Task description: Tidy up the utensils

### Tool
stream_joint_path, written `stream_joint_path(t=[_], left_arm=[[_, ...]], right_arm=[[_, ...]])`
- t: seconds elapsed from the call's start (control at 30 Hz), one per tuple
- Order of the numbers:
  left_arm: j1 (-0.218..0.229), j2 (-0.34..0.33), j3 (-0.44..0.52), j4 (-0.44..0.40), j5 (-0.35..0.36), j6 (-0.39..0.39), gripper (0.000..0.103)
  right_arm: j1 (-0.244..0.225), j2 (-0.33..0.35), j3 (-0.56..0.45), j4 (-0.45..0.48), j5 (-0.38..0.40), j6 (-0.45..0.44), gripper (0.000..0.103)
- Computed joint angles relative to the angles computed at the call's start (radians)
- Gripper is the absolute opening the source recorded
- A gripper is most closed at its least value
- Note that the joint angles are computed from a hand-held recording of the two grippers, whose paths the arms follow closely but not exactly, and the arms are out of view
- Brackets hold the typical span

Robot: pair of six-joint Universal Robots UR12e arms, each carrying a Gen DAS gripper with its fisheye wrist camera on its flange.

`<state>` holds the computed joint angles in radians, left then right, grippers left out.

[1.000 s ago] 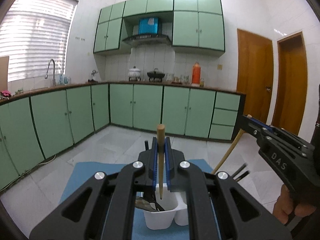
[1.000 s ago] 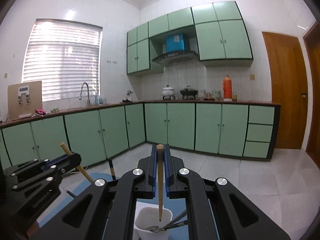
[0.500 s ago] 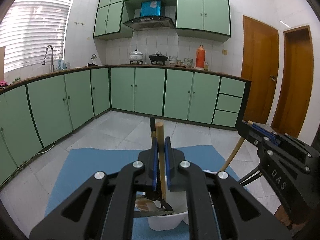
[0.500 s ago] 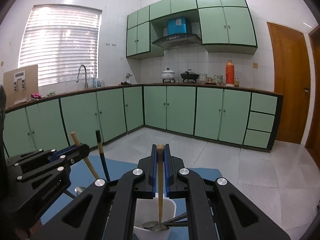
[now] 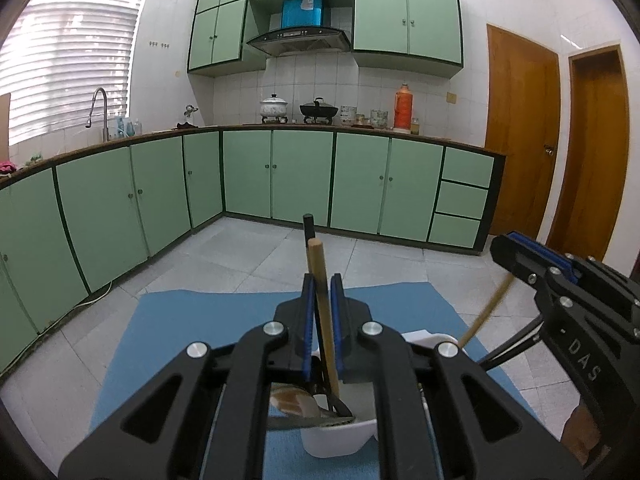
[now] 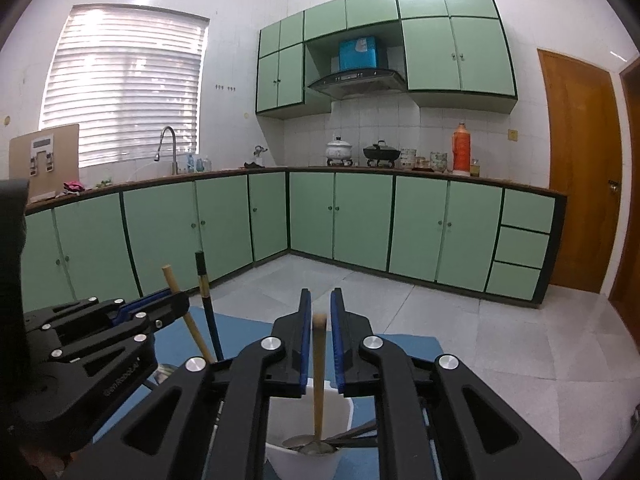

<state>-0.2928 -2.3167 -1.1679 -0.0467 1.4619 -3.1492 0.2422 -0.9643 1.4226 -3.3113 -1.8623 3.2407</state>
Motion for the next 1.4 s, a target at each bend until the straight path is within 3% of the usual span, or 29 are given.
stream_joint_path(t=[0.07,0.23,0.37,0.43,0.73,1.03,1.4], left_arm=[[0.002,0.005,-0.005,0.007,-0.005,-0.007,0.012],[0.001,0.023,-0.034,0.057,0.007,-0.012,0.034],[0.003,0.046,-0.070,0.096,0.007,-0.017,0.044],[0.003,0.056,-0.087,0.115,0.013,-0.019,0.056],[0.010,0.118,-0.202,0.211,0.038,-0.036,0.085],[0.022,0.186,-0.326,0.274,0.055,-0.047,0.097],[0.023,0.256,-0.453,0.303,0.073,-0.024,0.098]], right_arm=[[0.000,-0.008,0.011,-0.016,-0.007,0.002,0.020],[-0.001,-0.029,0.042,-0.059,-0.023,0.007,0.036],[0.000,-0.050,0.075,-0.105,-0.043,0.016,0.047],[0.001,-0.062,0.095,-0.128,-0.053,0.017,0.055],[0.005,-0.117,0.192,-0.208,-0.084,0.039,0.075],[0.016,-0.161,0.281,-0.256,-0.111,0.046,0.095],[0.044,-0.202,0.367,-0.268,-0.133,0.023,0.097]])
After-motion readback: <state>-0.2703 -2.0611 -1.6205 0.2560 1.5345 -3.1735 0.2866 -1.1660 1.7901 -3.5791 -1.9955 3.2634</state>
